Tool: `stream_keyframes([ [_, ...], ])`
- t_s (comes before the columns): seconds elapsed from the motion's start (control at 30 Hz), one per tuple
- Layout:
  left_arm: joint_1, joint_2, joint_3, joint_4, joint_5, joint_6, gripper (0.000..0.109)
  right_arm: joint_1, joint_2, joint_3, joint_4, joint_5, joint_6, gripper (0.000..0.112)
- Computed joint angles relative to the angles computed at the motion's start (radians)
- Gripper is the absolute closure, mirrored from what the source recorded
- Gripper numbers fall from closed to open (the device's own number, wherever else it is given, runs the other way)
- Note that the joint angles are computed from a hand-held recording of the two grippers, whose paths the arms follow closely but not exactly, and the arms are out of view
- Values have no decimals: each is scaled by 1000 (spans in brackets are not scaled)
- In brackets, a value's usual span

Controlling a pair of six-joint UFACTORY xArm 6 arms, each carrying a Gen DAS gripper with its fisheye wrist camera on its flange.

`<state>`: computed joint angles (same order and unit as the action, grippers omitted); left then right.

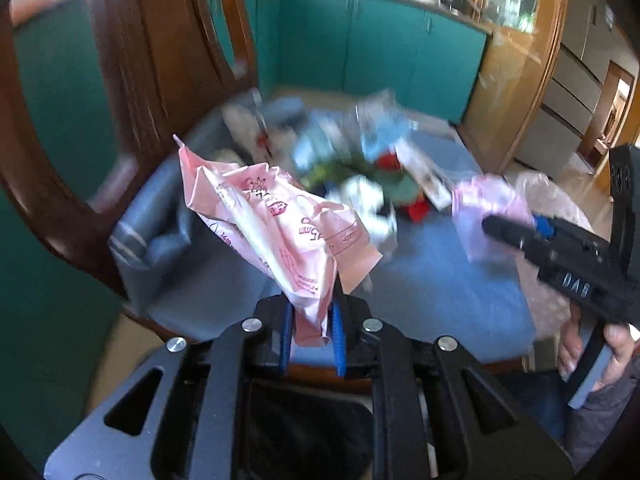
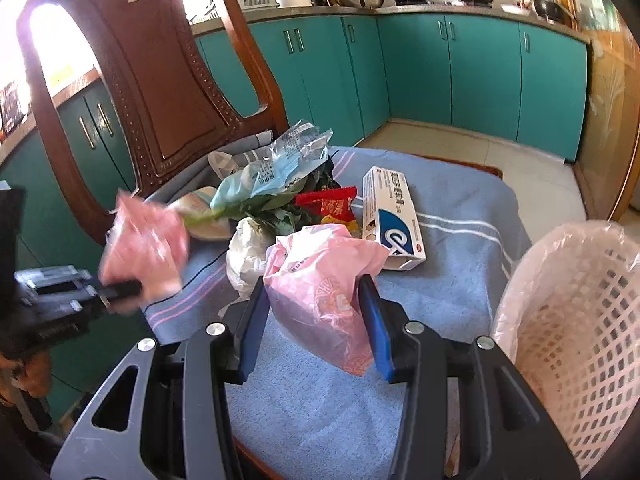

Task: Collect trash
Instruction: 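Grasp the pink printed wrapper with the left tool while the right tool lifts the pink bag, then carry the pink bag over the white basket and open the right tool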

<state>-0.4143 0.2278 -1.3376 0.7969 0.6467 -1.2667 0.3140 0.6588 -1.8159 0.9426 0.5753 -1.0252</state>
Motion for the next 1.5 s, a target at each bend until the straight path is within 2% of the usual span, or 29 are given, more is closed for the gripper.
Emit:
stream_keyframes([
  [0.3, -6, -18, -12, 69, -11, -39, 91, -8, -10, 7, 72, 3, -51, 67],
  [0.47, -20, -38, 2, 123, 4, -72, 91, 7, -10, 15, 45, -14, -53, 67],
  [0.7, -28, -67, 24, 219, -7, -147, 91, 1, -44, 46, 166, -24, -146, 67],
  [0.87, -35, -85, 33, 305, -46, -205, 91, -18, -71, 63, 315, -33, -251, 67],
  [1.0, -37, -77, 14, 338, -83, -213, 91, -45, -113, 89, 469, -99, -373, 67],
  [1.13, -32, -42, -26, 321, -138, -189, 91, -105, -134, 97, 571, -151, -414, 67],
  [1.23, -26, 11, -80, 295, -200, -153, 91, -152, -109, 83, 497, -215, -280, 67],
  [1.3, -28, 68, -142, 233, -240, -80, 91, -174, -87, 84, 380, -278, -133, 67],
  [1.5, -68, 276, -368, -21, -315, 189, 91, -211, -68, 129, 133, -351, 127, 66],
])
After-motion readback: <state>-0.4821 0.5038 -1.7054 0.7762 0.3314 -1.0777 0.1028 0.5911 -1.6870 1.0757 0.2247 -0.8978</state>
